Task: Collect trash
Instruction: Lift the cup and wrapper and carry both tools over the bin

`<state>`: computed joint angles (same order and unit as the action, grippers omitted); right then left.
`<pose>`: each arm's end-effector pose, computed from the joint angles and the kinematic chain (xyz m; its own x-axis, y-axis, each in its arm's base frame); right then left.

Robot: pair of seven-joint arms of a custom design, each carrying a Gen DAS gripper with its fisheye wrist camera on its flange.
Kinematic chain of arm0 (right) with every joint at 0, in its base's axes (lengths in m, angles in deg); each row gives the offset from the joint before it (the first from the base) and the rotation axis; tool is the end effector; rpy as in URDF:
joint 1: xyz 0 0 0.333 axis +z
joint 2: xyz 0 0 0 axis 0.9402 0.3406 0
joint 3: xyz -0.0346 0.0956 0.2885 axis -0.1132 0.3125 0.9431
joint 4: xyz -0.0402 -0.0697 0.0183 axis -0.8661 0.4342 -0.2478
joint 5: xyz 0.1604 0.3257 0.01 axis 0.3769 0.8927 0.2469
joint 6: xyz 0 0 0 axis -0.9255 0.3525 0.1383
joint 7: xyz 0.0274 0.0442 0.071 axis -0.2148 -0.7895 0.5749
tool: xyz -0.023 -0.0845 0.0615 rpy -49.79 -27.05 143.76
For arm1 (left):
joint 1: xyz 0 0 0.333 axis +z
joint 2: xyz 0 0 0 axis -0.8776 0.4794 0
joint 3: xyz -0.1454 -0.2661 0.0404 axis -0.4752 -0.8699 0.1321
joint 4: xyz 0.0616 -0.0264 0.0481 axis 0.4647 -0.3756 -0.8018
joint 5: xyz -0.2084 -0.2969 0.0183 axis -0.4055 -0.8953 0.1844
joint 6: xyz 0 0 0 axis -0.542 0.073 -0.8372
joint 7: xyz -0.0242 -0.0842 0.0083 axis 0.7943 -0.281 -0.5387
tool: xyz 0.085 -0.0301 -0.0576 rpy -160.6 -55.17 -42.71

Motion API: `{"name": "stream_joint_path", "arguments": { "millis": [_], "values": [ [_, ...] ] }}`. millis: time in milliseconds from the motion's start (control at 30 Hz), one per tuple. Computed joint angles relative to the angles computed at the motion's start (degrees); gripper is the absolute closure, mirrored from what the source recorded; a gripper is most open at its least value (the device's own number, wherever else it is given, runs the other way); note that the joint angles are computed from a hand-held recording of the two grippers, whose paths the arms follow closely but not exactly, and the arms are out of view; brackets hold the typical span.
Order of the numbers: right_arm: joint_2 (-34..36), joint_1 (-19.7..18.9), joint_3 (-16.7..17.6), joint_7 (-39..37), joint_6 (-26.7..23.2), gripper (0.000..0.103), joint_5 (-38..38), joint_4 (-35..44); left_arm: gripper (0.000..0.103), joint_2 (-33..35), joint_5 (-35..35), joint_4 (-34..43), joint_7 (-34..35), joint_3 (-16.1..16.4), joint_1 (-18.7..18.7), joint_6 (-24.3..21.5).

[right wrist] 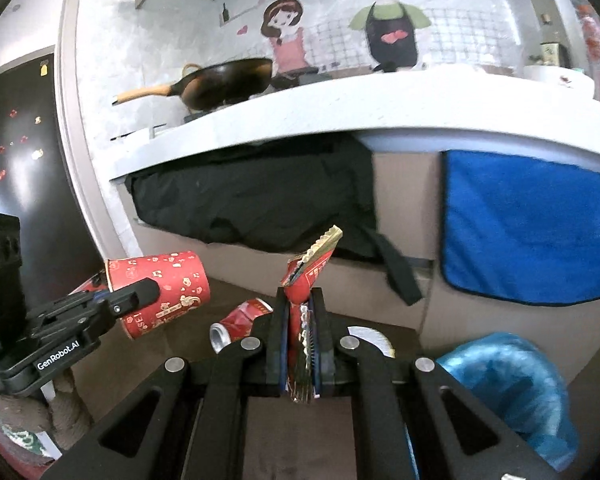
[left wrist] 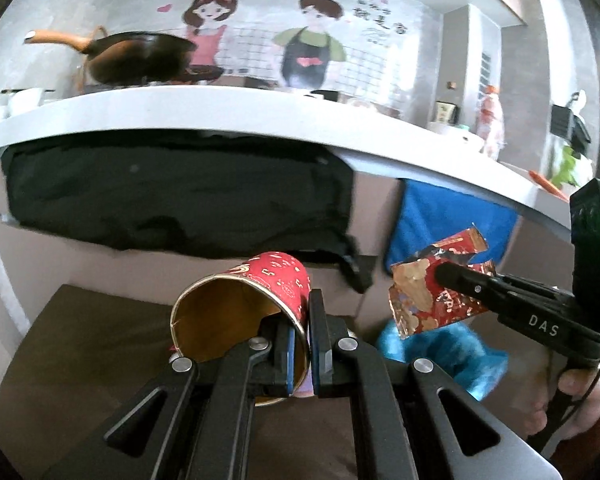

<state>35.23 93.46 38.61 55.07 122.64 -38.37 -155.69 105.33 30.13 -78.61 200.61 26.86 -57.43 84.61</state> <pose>0.6297 0.1908 0.5934 0.0908 -0.9785 -0.1853 -0.4642 0.1231 -0.8771 0.6641 -0.1735 0.5845 -0.5133 -0.8393 0.1791 -0.4394 0.0779 -0.8949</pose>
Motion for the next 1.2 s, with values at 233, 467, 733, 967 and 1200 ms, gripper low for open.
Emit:
{"name": "stream_joint_path", "arguments": {
  "millis": [233,467,733,967,1200],
  "values": [
    [-7.9,3.8,-8.1,16.8,2.1,0.095,-17.4,-8.8,0.098,-1.2,-0.3,-0.3,2.9,-2.1,-2.8,0.7],
    [-14.0,0.2,-8.6,30.6,2.0,0.095,-32.4,-15.4,0.098,-0.2,5.1,0.6,0.2,-1.6,-8.2,1.4],
    [-18.6,-8.3,-5.9,40.4,4.3,0.095,-41.5,-22.7,0.098,5.0,14.8,6.3,-6.7,-0.8,-13.7,-1.1],
    [-18.9,-14.8,-3.0,41.0,6.4,0.095,-40.6,-26.0,0.098,13.3,22.1,17.4,-12.5,1.0,-18.3,-7.7],
    [-15.3,-19.1,0.8,30.9,8.0,0.095,-28.7,-26.3,0.098,23.5,25.6,33.1,-17.1,3.5,-22.3,-17.7]
  ]
}}
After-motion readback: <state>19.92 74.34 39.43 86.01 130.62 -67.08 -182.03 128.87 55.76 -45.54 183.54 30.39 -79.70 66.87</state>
